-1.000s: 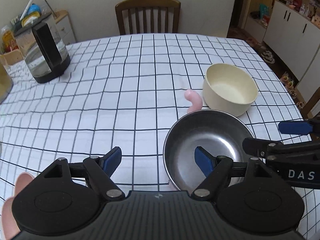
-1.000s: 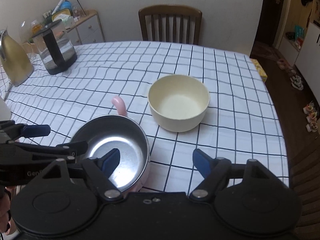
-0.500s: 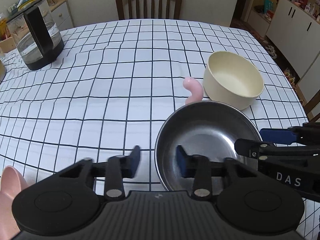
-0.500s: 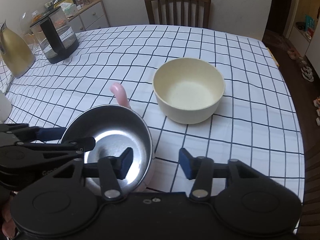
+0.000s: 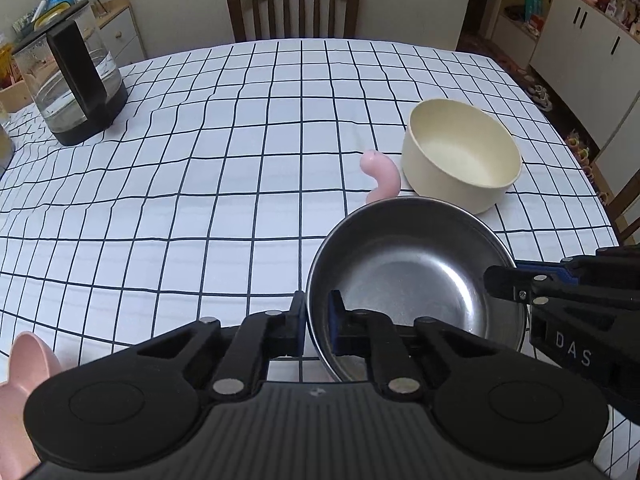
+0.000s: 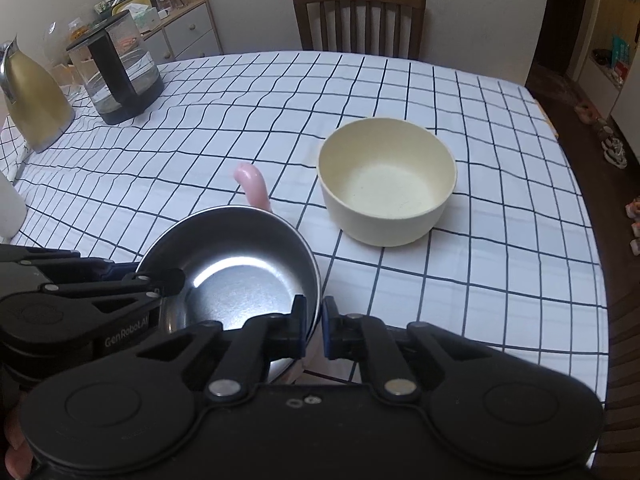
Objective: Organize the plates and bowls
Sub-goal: 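Lift the pink-handled steel pot with both tools and carry it toward the large steel bowl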
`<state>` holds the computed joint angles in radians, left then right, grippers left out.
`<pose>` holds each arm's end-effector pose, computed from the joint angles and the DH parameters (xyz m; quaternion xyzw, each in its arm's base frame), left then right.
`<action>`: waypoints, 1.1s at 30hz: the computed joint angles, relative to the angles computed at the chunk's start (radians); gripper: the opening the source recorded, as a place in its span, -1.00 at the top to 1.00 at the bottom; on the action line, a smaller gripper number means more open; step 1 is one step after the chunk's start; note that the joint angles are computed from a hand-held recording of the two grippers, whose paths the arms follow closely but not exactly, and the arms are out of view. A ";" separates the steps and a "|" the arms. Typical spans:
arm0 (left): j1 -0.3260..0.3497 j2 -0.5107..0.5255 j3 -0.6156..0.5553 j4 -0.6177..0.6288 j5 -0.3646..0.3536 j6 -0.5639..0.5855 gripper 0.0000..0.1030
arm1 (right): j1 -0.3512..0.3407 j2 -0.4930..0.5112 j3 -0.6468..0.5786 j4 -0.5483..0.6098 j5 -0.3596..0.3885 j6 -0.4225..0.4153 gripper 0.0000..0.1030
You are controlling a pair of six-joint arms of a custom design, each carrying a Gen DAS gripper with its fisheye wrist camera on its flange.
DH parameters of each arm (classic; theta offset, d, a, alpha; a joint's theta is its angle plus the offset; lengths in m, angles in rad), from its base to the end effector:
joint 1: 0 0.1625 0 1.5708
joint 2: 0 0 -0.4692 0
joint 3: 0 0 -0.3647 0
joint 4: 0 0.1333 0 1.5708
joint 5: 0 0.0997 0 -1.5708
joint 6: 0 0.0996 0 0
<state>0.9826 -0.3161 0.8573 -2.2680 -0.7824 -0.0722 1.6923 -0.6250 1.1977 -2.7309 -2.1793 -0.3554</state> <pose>-0.3119 -0.8352 0.0666 0.2059 0.8977 -0.1922 0.3389 0.1746 -0.8000 0.2266 0.1314 -0.9079 0.2409 0.3170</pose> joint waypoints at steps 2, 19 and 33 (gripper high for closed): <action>0.000 -0.007 0.010 0.002 -0.004 -0.005 0.83 | 0.002 0.000 0.003 -0.007 -0.007 0.004 0.86; -0.035 -0.101 0.138 -0.088 -0.027 0.037 0.85 | 0.041 -0.053 0.095 -0.106 -0.030 0.034 0.90; -0.104 -0.240 0.308 -0.110 -0.096 0.049 0.85 | 0.117 -0.166 0.227 -0.170 -0.094 0.116 0.89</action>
